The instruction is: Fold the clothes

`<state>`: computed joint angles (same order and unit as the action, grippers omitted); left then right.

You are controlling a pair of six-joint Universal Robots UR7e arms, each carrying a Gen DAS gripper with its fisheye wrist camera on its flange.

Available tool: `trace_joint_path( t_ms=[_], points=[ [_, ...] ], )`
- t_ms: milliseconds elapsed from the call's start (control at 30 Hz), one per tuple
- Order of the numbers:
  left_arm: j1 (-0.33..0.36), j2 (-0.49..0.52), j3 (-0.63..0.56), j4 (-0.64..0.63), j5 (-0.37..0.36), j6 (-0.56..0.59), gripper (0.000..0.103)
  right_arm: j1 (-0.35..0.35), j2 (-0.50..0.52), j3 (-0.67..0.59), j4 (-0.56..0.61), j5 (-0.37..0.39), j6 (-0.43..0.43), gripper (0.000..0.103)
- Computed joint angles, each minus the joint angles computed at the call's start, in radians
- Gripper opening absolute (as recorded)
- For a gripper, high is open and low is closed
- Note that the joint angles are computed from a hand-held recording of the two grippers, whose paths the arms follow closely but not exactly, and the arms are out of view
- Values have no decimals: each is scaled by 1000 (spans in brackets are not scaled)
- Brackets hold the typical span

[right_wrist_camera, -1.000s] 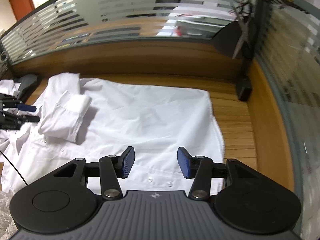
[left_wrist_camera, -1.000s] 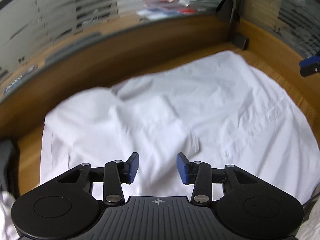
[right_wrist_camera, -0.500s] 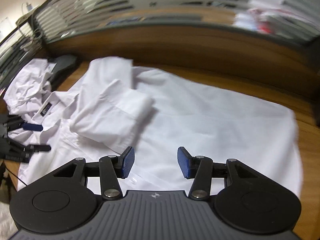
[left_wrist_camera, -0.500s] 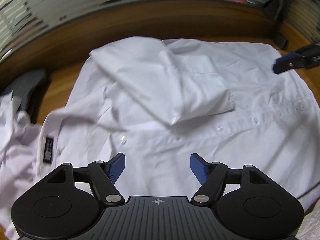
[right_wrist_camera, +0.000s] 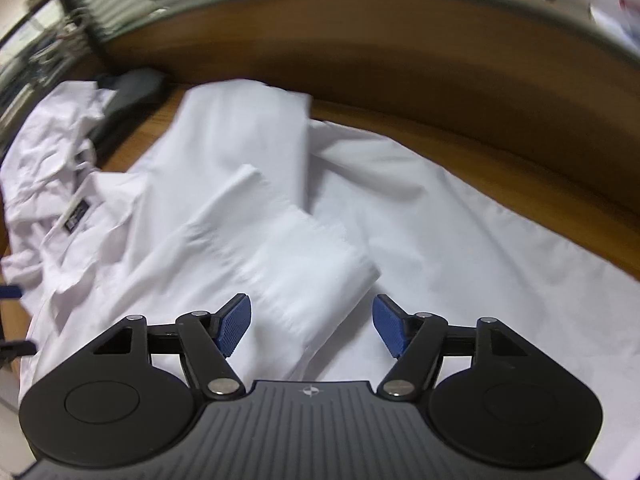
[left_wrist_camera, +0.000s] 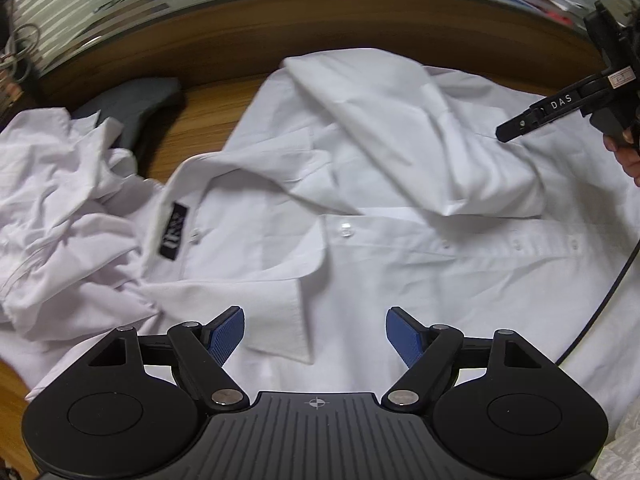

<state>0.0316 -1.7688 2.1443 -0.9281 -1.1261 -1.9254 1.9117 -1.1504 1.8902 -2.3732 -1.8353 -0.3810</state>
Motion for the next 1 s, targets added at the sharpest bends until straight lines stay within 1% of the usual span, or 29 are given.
trace_joint_path(
  t_ms=[67, 100, 133, 200, 233, 367, 433, 533, 633, 700, 800, 900, 967, 1000],
  points=[
    [-5, -14, 0, 17, -6, -41, 80, -19, 17, -12, 10, 29, 42, 73],
    [-7, -21, 1, 23, -6, -62, 80, -29, 20, -15, 16, 51, 63, 62],
    [-9, -27, 1, 28, -6, -81, 80, -39, 23, -17, 22, 74, 84, 40],
    [-9, -34, 1, 37, -1, -111, 80, -48, 12, -8, 3, 121, 105, 13],
    [-10, -37, 1, 39, 5, -124, 80, -47, 1, 0, -15, 146, 101, 7],
    [-5, -47, -1, 44, 32, -163, 80, 10, -70, 34, -84, 183, 11, 5],
    [2, -43, -6, 51, 46, -170, 80, 46, -118, 51, -94, 222, -41, 5],
    [3, -40, -18, 77, 66, -191, 80, 103, -185, 69, -75, 268, -140, 5],
    [-3, -50, -28, 109, 76, -233, 80, 151, -240, 84, -37, 307, -265, 5],
    [-7, -57, -34, 133, 76, -263, 80, 166, -275, 85, 32, 351, -347, 5],
    [-16, -64, -44, 167, 71, -301, 80, 178, -311, 60, 184, 401, -438, 5],
    [-22, -72, -46, 191, 65, -324, 80, 161, -334, 30, 362, 440, -498, 5],
    [-20, -77, -44, 194, 61, -330, 80, 151, -337, 10, 462, 441, -522, 6],
    [-17, -80, -43, 193, 60, -332, 80, 144, -334, -2, 515, 439, -536, 8]
  ],
)
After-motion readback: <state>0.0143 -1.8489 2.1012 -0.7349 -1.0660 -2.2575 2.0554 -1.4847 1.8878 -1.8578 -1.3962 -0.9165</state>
